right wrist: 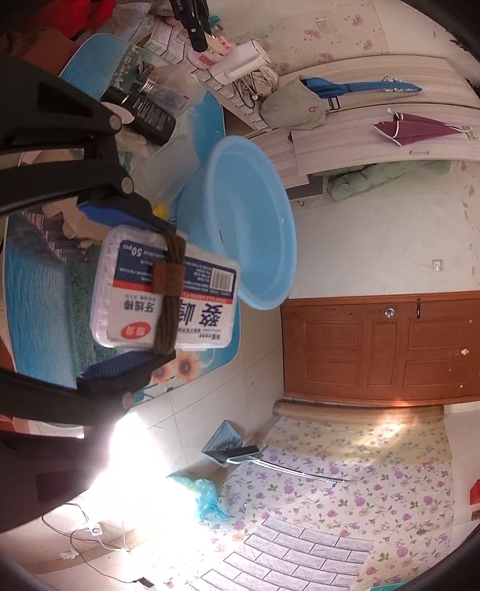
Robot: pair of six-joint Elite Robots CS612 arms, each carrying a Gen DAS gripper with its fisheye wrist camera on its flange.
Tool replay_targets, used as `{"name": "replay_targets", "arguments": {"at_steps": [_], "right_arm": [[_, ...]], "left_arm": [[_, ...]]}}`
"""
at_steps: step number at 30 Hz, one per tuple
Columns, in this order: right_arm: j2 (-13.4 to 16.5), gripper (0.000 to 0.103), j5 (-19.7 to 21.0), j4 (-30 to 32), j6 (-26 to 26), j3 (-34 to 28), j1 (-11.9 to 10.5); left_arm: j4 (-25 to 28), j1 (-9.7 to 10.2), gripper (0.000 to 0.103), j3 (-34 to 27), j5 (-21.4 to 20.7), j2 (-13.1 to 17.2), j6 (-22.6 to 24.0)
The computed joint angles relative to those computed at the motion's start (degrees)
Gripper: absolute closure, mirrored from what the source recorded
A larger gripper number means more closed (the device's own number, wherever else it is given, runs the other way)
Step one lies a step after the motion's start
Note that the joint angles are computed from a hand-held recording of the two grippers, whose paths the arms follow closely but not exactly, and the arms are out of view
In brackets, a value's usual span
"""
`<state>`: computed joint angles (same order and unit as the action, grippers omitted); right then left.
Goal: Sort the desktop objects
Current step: 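Grasp the tissue pack with the left gripper while the right gripper grasps the string-tied box, then carry both items over the blue basin and open both grippers to drop them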
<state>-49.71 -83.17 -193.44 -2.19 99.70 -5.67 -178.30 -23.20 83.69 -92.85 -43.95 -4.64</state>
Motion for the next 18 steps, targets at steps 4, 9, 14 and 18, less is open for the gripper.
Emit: {"name": "replay_targets", "arguments": {"at_steps": [4, 9, 14, 18], "right_arm": [[0.60, 0.046, 2.94, -0.61, -2.52, -1.71, 0.57], [1.63, 0.046, 5.93, -0.19, -3.56, -4.25, 0.99], [2.79, 0.046, 8.08, 1.46, -4.78, -6.72, 0.97], [4.02, 0.046, 9.10, 1.69, -4.53, -8.39, 0.82]], "left_arm": [[0.28, -0.88, 0.058, -1.61, -0.72, 0.38, 0.96], [1.30, -1.73, 0.058, -3.73, -2.31, 1.11, 1.00], [4.45, -2.54, 0.058, -6.67, -3.36, 2.45, 2.06], [6.97, -3.03, 0.058, -9.49, -3.83, 4.03, 1.63]]}}
